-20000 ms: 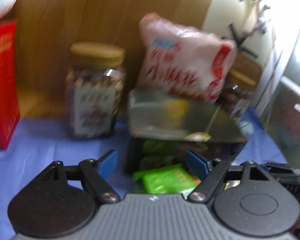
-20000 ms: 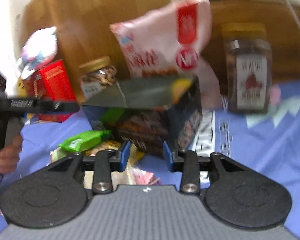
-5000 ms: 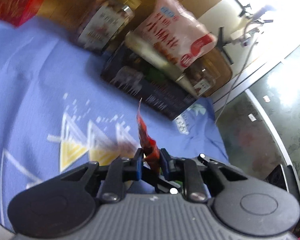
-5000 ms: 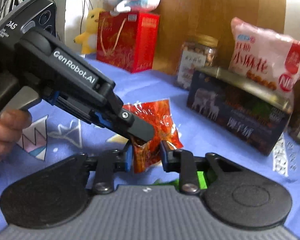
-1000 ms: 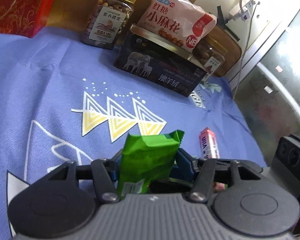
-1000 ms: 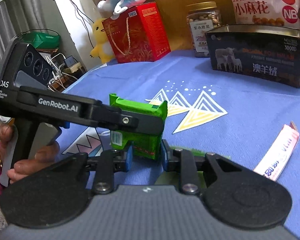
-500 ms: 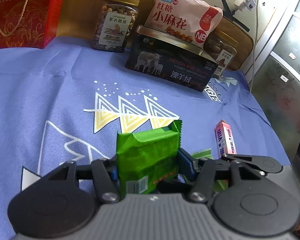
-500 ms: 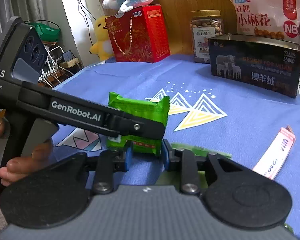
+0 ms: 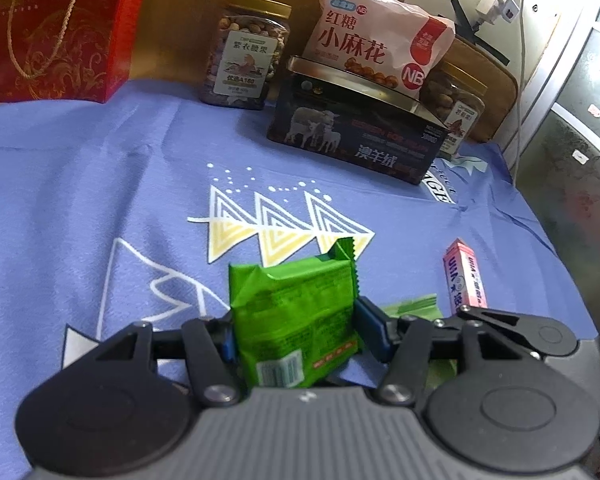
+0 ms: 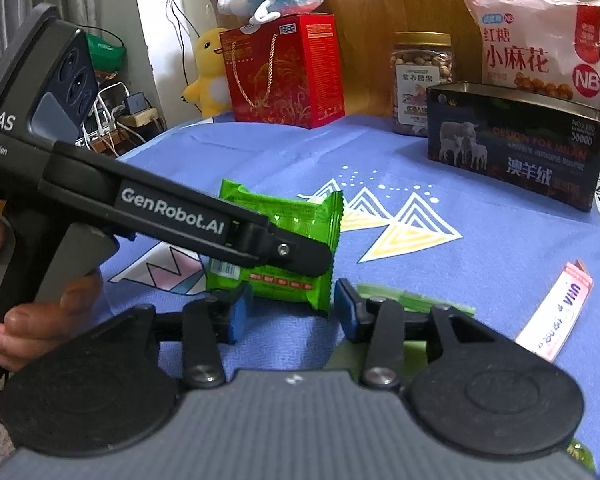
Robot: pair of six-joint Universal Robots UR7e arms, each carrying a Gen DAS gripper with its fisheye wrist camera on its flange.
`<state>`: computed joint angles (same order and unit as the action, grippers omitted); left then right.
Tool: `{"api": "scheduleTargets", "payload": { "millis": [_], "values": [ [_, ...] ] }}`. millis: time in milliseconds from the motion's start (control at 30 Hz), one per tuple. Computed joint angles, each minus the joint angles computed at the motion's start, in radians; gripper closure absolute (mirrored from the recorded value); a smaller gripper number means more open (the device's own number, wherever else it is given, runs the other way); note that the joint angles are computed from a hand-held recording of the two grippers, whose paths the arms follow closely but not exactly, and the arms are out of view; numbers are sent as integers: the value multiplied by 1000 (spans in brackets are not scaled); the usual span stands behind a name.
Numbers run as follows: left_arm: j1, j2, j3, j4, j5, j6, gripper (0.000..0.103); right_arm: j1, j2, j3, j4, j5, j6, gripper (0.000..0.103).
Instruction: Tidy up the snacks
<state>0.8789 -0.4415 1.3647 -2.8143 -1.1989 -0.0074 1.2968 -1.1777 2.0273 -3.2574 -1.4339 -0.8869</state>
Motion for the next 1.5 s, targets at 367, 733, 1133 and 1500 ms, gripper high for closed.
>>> {"api": "scheduleTargets", "payload": {
  "millis": [367, 733, 1133, 1500],
  "values": [
    [-6, 0, 9, -18, 29, 14, 44, 14, 15, 2, -35, -27, -6, 51],
    [51, -49, 47, -47, -116, -34, 44, 34, 37, 7, -83, -67, -70, 32],
    [64, -47, 43, -49, -147, -18, 64, 72, 72, -57, -5, -136, -116, 33],
    [32, 27, -146, 35, -214, 106, 71, 41, 30, -72, -61, -38, -26, 73]
  ]
}}
